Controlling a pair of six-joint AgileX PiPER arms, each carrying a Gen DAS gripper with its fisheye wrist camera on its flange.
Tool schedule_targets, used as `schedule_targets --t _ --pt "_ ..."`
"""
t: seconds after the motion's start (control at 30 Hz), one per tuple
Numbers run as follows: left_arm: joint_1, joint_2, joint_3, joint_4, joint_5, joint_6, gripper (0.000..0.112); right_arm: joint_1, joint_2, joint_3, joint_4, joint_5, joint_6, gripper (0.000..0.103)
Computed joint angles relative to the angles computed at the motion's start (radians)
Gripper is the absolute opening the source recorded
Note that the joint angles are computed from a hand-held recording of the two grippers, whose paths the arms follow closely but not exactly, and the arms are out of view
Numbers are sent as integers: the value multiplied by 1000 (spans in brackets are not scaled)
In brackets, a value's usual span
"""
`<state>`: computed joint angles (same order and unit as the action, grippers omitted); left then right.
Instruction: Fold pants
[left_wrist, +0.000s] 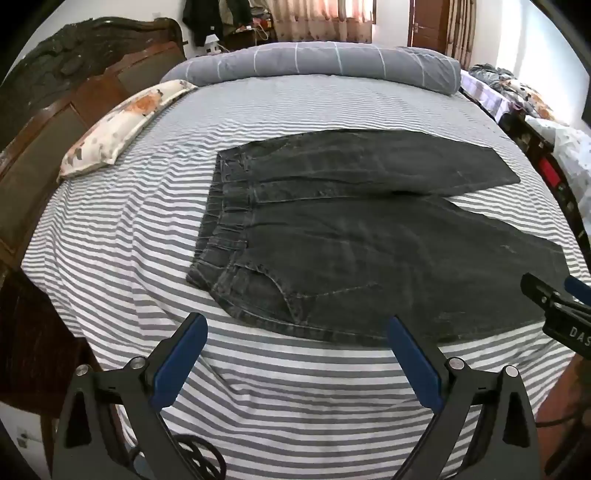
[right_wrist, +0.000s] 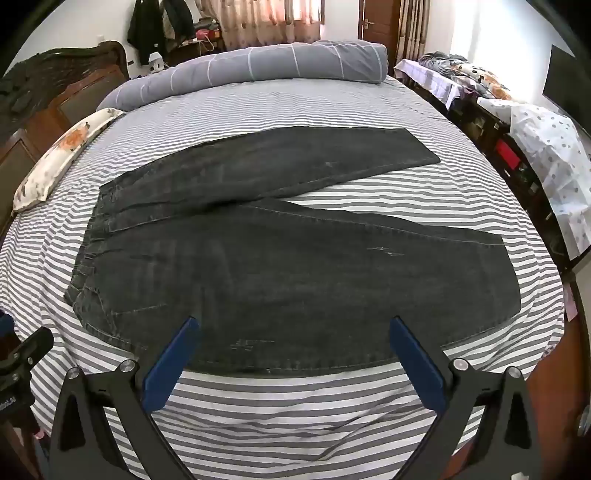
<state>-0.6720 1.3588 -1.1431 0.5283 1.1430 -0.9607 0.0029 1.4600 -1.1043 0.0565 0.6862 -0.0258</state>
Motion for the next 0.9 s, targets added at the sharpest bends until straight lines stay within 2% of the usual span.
schedule_targets --t 0.07,0.13,0.27,0.37,0.9 --pt "-11 6 -4 7 10 -12 98 -3 1 -2 14 3 -12 102" --pt "19 -5 1 -37 -13 5 98 -2 0 1 16 -1 -15 102" --pt "-5 8 -11 -16 10 -26 98 -1 0 1 23 2 -28 102" --pt "14 2 15 -52 -45 -17 97 -7 7 -10 22 13 -33 102" --pt "46 -8 29 -68 -47 17 98 4 5 -2 11 6 -11 101"
